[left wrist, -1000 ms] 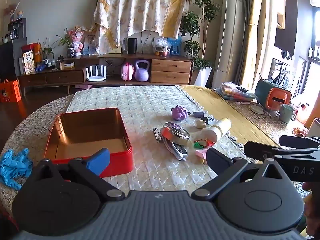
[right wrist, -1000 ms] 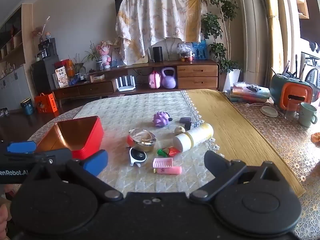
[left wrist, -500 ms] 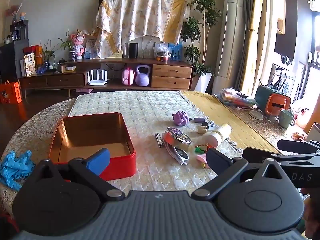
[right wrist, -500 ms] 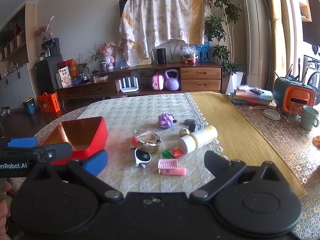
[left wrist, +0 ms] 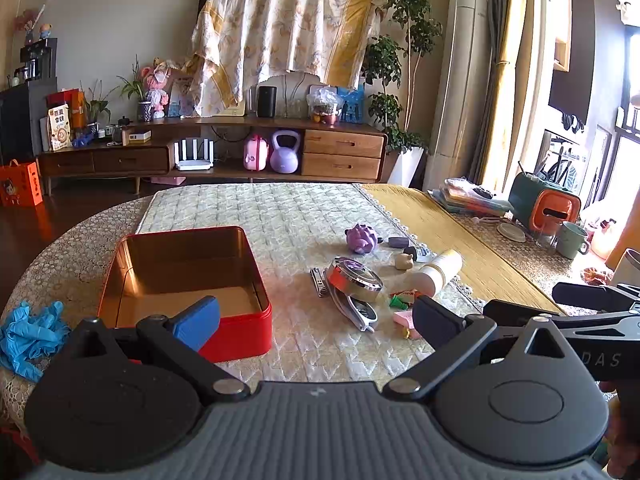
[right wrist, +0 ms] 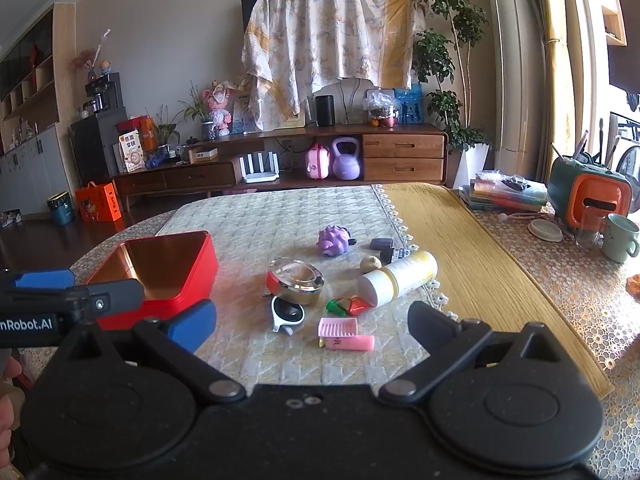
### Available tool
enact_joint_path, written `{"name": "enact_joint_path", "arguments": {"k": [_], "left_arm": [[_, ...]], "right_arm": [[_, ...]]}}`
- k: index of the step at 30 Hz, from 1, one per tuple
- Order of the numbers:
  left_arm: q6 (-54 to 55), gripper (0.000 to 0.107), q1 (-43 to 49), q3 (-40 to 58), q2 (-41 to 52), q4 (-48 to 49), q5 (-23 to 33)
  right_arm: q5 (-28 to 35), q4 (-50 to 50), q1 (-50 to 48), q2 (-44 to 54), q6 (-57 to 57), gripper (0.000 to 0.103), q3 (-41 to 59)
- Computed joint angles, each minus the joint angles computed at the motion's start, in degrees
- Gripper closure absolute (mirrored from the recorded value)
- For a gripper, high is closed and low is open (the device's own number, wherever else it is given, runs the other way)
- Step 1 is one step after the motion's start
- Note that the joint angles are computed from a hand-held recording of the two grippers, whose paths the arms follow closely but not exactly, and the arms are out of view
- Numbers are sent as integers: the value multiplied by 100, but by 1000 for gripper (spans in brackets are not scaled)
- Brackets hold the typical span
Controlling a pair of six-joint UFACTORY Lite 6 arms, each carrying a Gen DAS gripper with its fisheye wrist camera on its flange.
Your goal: Organize rigid objects
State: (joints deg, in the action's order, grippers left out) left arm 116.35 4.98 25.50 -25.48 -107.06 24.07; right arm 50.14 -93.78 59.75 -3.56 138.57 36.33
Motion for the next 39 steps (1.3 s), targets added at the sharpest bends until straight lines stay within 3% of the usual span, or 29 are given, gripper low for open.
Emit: {"name": "enact_joint_path", "arguments": {"k": [15,24,26,39], "left_arm": [[142,4,9,-24,54,-135,37],[-435,4,37,-1,-49,400,71],[7,4,-51,40,200,-62,80],[319,4,-236,450,956,-436,-25]], "right_arm": [[-96,-83,-34,2,35,3,-21],[-98,-101,-31,37,86,3,-18],[-102,-103,-25,60,101,3,-12],[-511,-425,-372,162,326,3,-189]]}}
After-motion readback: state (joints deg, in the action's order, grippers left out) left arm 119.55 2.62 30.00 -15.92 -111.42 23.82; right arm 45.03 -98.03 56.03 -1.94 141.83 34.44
